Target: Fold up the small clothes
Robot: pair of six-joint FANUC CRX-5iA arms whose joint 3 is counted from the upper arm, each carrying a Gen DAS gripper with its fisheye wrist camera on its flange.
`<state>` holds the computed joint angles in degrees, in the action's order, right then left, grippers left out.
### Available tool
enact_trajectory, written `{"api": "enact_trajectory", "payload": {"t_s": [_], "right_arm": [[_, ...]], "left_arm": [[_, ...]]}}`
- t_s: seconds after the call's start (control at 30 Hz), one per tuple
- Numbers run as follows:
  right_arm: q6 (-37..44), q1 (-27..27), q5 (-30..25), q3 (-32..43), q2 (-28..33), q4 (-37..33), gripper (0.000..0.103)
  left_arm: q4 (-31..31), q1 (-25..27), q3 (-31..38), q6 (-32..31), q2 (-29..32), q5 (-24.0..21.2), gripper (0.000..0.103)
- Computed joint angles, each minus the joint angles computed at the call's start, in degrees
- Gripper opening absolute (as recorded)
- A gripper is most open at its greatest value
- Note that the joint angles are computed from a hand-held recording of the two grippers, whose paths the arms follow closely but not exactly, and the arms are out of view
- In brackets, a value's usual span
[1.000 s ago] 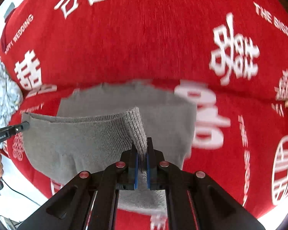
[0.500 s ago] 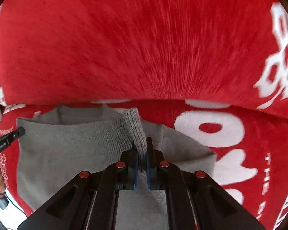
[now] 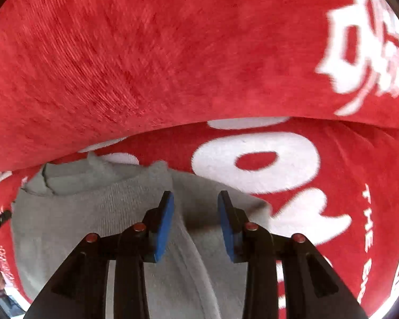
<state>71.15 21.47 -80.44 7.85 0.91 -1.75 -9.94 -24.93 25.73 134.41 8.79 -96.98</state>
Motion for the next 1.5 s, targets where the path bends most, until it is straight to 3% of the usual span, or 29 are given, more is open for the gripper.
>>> {"api": "enact_trajectory", "payload": {"t_s": [0.13,0.23,0.3,0.37,0.5,0.57,0.6,0.7,0.77,0.83,0.97,1.1,1.13,1.17,1.2,1.23,1.4,1.5], "right_arm": [[3.5,-0.8,-2.9,-1.3,-5.5,-5.1,0.037],[4.9,1.1,-3.8,-5.6,-9.8,-4.9,0.037],[4.8,3.4,-5.4,-6.6,-9.4,-3.6,0.037],[4.8,4.3,-6.1,-9.3,-10.4,-1.9,0.034],[2.8,5.5,-5.1,-13.7,-13.5,4.9,0.033],[1.0,1.5,-7.0,-11.8,-13.1,1.1,0.044],[-0.7,-1.7,-8.4,-10.3,-13.2,-2.5,0.045],[-3.5,-7.9,-10.8,-7.9,-15.3,-11.3,0.048],[-6.8,-12.8,-12.8,-7.7,-17.9,-20.1,0.059],[-12.3,-16.2,-14.6,-9.7,-21.2,-27.0,0.061],[-27.1,-13.3,-13.9,-16.5,-28.0,-27.0,0.061],[-33.0,-14.8,-9.8,-20.5,-32.1,-26.4,0.062],[-34.1,-14.2,-8.4,-20.7,-32.3,-25.6,0.061],[-34.2,-13.7,-7.6,-20.5,-32.0,-24.7,0.050],[-33.7,-12.4,-8.1,-19.3,-30.6,-22.9,0.035],[-33.0,-11.1,-9.3,-18.1,-29.2,-21.3,0.008],[-26.8,-1.6,-13.0,-14.6,-26.6,-11.6,0.008],[-25.1,-0.9,-13.9,-16.9,-25.9,-10.0,0.008]], "left_arm": [[3.1,-1.8,-2.0,-0.3,-2.0,0.5,0.075],[2.5,-4.9,-3.0,2.8,-1.3,-0.7,0.075],[1.9,-6.6,-3.8,6.1,-0.2,-3.2,0.075],[1.2,-7.3,-8.0,9.9,-3.2,-0.8,0.082],[3.5,-5.3,-13.7,11.5,-7.8,-0.3,0.083],[5.2,-3.6,-15.4,10.2,-9.4,-1.2,0.082],[5.8,-3.0,-16.3,9.6,-10.4,-1.8,0.082],[9.8,-0.2,-21.5,7.5,-15.2,1.8,0.082],[15.3,3.0,-26.8,5.5,-18.7,5.0,0.082],[20.0,5.4,-31.2,3.4,-20.8,7.1,0.082],[24.0,6.6,-35.3,2.4,-22.4,9.9,0.082],[23.0,3.8,-32.9,3.6,-21.1,11.3,0.082],[23.0,4.9,-33.2,2.2,-21.2,11.5,0.074],[22.5,4.8,-32.8,1.5,-21.1,11.9,0.042],[23.0,5.0,-32.7,-0.2,-20.9,12.4,0.023],[25.0,5.8,-33.4,-2.6,-20.9,13.4,0.012],[21.0,2.5,-29.6,-3.8,-20.5,11.6,0.012],[20.8,2.4,-32.5,-3.4,-21.9,11.0,0.012]]}}
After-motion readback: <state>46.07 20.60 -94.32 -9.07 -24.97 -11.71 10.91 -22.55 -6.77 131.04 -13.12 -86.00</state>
